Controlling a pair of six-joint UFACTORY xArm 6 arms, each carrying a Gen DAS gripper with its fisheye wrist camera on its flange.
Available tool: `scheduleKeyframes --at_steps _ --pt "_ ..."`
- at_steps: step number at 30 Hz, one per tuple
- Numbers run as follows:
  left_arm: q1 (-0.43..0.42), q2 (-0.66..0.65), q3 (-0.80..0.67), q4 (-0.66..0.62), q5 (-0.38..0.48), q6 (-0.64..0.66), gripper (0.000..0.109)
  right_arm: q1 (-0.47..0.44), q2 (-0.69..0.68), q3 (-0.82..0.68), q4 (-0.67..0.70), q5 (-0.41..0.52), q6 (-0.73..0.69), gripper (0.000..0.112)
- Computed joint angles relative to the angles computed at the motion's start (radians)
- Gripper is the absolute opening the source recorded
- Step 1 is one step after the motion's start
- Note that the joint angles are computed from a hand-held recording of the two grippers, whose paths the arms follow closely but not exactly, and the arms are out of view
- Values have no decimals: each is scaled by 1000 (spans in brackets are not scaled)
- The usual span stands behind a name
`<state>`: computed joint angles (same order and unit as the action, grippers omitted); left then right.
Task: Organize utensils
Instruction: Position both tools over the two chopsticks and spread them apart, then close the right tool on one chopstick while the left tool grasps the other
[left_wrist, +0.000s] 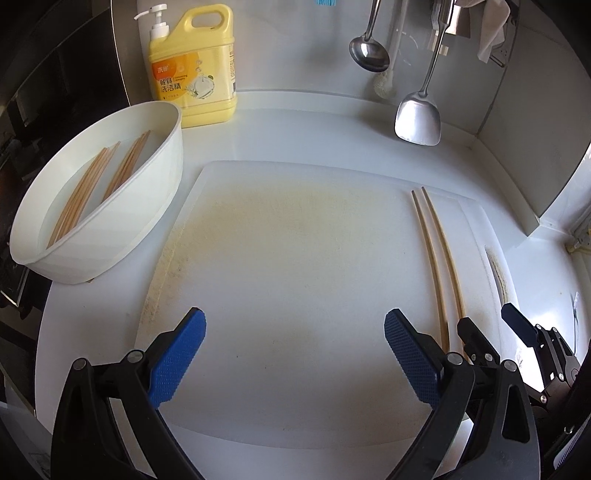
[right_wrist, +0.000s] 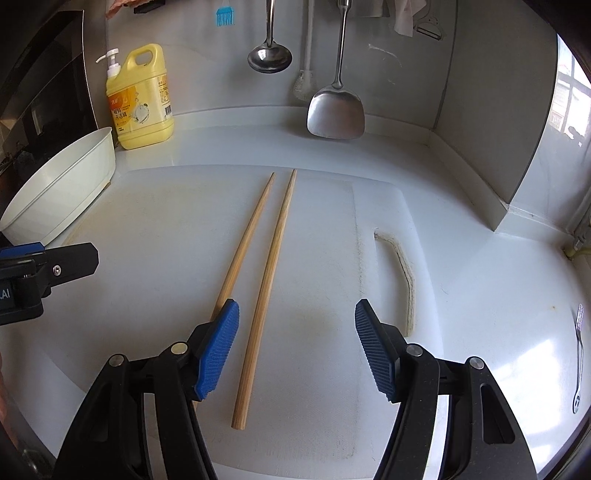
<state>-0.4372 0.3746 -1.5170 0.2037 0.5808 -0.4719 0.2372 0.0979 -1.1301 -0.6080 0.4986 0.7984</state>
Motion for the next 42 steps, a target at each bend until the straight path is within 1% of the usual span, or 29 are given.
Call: scheduleKeyframes --at_steps 2,3,4,6,8,9,10,11,12,14,16,18,21,29,34,37,42 --pt "1 -1 3 -2 -7 0 96 -1 3 2 -2 -14 -7 62" --pt "0 1 1 3 -6 -5 96 -1 3 4 -10 -17 -6 57" --pt "-1 3 -1 5 -6 -6 96 -2 5 5 -14 -20 -9 49" --pt "-4 8 -6 10 -4 -9 96 -4 10 6 8 -20 -36 42" --pt "-7 12 -6 3 -12 -1 96 -13 4 22 28 -50 -55 41" --pt "-10 16 -9 4 -14 -2 96 -17 1 28 43 -62 -72 38" --pt "-12 20 -12 4 -15 -3 96 -19 0 32 53 -70 -87 32" --pt "-15 24 -16 1 -16 -1 96 -21 -1 35 61 -76 -99 29" --pt "-18 30 -21 -4 -15 2 96 -22 -3 39 73 -85 -113 21" --pt "-25 39 -27 -13 -20 10 96 -26 -5 43 86 -94 -130 17" --pt "-32 49 -37 -12 -19 13 96 -33 -8 50 106 -106 -149 8" --pt "-38 57 -45 -16 -22 18 96 -45 -14 63 165 -131 -197 7" --pt "-48 73 -60 -33 -31 30 96 -56 -21 77 194 -148 -229 7" --pt "-79 120 -114 -5 -29 6 96 -86 -39 115 327 -200 -354 7" --pt "-95 143 -142 1 -14 -3 96 -92 -49 128 378 -207 -411 7" --pt "-103 155 -157 -1 -4 -6 96 -92 -51 134 394 -218 -420 7" --pt "-113 174 -180 35 13 -45 96 -96 -53 138 429 -223 -457 7"
